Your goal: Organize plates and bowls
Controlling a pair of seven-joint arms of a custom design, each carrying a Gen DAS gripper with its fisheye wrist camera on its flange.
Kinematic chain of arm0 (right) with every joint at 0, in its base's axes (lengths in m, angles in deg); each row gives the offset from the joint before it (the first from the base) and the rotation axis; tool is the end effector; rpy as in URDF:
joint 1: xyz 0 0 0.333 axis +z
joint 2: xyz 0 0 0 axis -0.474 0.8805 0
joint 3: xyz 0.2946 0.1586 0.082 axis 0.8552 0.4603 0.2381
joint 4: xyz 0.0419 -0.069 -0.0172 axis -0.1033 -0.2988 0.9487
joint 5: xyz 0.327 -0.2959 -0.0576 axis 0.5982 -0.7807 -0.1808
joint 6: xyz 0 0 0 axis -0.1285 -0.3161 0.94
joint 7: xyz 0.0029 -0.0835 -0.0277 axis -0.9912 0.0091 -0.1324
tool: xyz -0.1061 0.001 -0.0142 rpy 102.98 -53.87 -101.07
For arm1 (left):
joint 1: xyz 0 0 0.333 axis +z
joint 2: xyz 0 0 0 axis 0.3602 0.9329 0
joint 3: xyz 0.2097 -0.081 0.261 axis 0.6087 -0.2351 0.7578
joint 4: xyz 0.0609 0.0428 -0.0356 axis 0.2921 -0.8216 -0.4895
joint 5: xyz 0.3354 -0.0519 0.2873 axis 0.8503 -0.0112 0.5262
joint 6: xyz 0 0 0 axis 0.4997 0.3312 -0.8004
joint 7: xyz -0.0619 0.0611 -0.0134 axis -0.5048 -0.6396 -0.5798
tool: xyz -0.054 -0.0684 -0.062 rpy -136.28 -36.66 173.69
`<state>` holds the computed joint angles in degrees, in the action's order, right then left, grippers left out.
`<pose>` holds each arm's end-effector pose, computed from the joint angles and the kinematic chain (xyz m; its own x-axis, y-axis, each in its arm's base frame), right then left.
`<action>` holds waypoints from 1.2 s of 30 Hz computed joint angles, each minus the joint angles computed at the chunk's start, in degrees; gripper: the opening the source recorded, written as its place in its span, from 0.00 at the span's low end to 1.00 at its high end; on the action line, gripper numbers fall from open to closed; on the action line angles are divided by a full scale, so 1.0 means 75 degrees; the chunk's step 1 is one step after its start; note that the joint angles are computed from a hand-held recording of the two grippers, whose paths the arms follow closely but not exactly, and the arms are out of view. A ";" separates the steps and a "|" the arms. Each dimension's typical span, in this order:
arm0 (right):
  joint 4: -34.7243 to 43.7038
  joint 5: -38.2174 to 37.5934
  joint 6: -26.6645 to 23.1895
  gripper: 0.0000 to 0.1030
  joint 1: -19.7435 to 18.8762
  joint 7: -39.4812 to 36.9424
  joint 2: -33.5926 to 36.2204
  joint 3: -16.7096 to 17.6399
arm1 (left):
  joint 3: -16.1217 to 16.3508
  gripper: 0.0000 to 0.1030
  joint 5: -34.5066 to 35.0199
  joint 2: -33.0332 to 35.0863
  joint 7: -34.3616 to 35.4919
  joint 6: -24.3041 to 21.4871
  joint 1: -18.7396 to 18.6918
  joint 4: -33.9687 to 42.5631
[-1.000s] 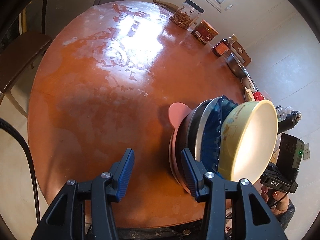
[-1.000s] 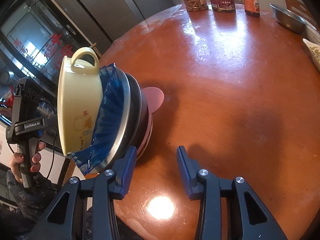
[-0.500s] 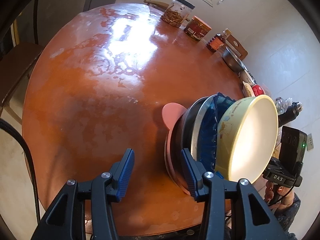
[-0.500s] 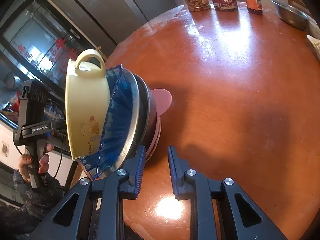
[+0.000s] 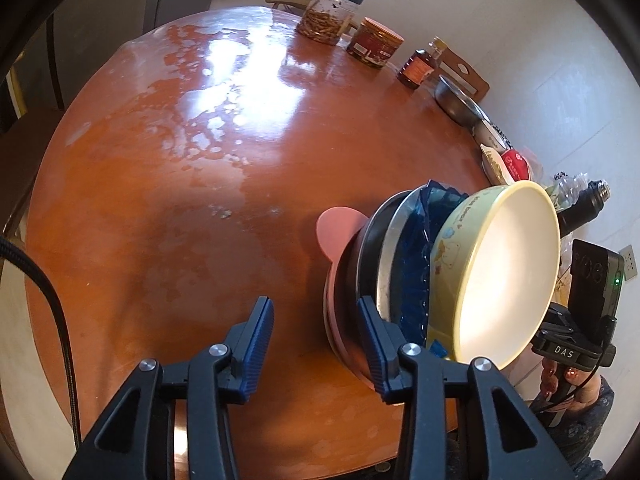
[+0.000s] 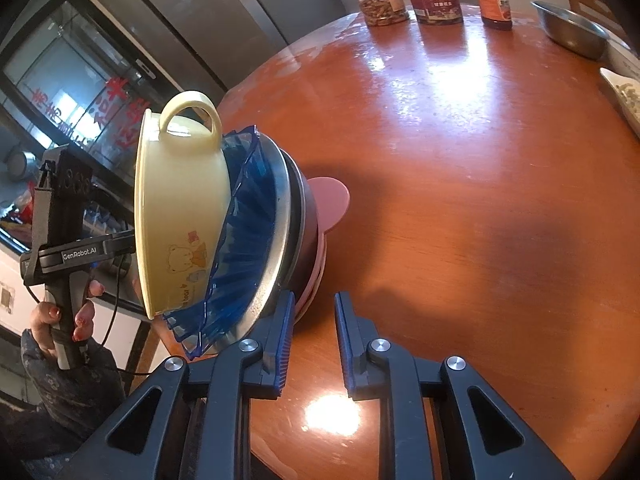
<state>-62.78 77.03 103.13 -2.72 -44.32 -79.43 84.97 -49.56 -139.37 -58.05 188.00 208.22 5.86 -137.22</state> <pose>0.4218 0.2242 0.2792 0.4383 -0.7806 -0.4456 -0.8718 -0.2484 -0.4222 0.3982 -0.0616 0.3003 -0.0167 -0.9222 0.3863 -0.9137 -0.1428 -0.3805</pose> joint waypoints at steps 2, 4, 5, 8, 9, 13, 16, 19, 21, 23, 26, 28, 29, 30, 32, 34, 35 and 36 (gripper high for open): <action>-0.0065 -0.0044 -0.0005 0.21 -0.0037 -0.0006 -0.0064 -0.0034 | -0.0073 0.41 0.0070 0.0094 -0.0062 0.0056 -0.0015 0.0076; -0.0128 -0.0045 0.0026 0.21 -0.0041 -0.0008 -0.0123 -0.0046 | -0.0114 0.40 0.0127 0.0160 -0.0104 0.0041 -0.0043 0.0142; -0.0168 -0.0060 0.0018 0.21 -0.0057 -0.0016 -0.0163 -0.0070 | -0.0152 0.40 0.0169 0.0204 -0.0173 0.0048 -0.0050 0.0180; -0.0219 -0.0099 -0.0016 0.21 -0.0106 -0.0026 -0.0217 -0.0136 | -0.0274 0.40 0.0462 0.0263 -0.0429 0.0077 -0.0048 0.0233; -0.0245 -0.0122 -0.0031 0.21 -0.0126 -0.0029 -0.0243 -0.0159 | -0.0316 0.39 0.0577 0.0285 -0.0533 0.0090 -0.0059 0.0251; -0.0421 -0.0142 -0.0049 0.21 -0.0177 -0.0076 -0.0417 -0.0236 | -0.0373 0.36 0.0830 0.0376 -0.0784 0.0134 -0.0189 0.0342; -0.0582 -0.0261 -0.0041 0.21 -0.0209 -0.0028 -0.0583 -0.0299 | -0.0473 0.36 0.1107 0.0483 -0.1060 0.0148 -0.0248 0.0436; -0.0723 -0.0361 -0.0014 0.21 -0.0219 0.0033 -0.0731 -0.0367 | -0.0516 0.35 0.1197 0.0604 -0.1173 0.0184 -0.0359 0.0537; -0.0815 -0.0414 -0.0028 0.21 -0.0246 0.0052 -0.0825 -0.0447 | -0.0578 0.35 0.1262 0.0672 -0.1269 0.0205 -0.0416 0.0599; -0.0918 -0.0483 -0.0031 0.21 -0.0275 0.0088 -0.0933 -0.0514 | -0.0649 0.35 0.1357 0.0758 -0.1386 0.0218 -0.0472 0.0683; -0.1038 -0.0609 -0.0007 0.21 -0.0318 0.0183 -0.1064 -0.0607 | -0.0716 0.35 0.1486 0.0826 -0.1491 0.0159 -0.0521 0.0767; -0.1094 -0.0682 0.0007 0.21 -0.0349 0.0225 -0.1126 -0.0677 | -0.0762 0.35 0.1528 0.0872 -0.1530 0.0117 -0.0562 0.0823; -0.1139 -0.0727 0.0001 0.21 -0.0375 0.0254 -0.1178 -0.0717 | -0.0788 0.35 0.1547 0.0919 -0.1539 0.0115 -0.0582 0.0865; -0.1162 -0.0750 0.0011 0.21 -0.0382 0.0281 -0.1212 -0.0742 | -0.0825 0.35 0.1592 0.0953 -0.1577 0.0098 -0.0592 0.0900; -0.1231 -0.0807 0.0017 0.21 -0.0414 0.0300 -0.1300 -0.0810 | -0.0878 0.35 0.1628 0.1007 -0.1623 0.0058 -0.0615 0.0967; -0.1268 -0.0818 0.0009 0.21 -0.0430 0.0273 -0.1343 -0.0873 | -0.0952 0.35 0.1739 0.1066 -0.1731 0.0052 -0.0614 0.1031; -0.1298 -0.0835 0.0012 0.21 -0.0444 0.0275 -0.1379 -0.0899 | -0.0986 0.35 0.1792 0.1092 -0.1764 0.0060 -0.0622 0.1056; -0.1326 -0.0868 0.0040 0.21 -0.0450 0.0294 -0.1409 -0.0906 | -0.1024 0.35 0.1871 0.1118 -0.1823 0.0069 -0.0622 0.1081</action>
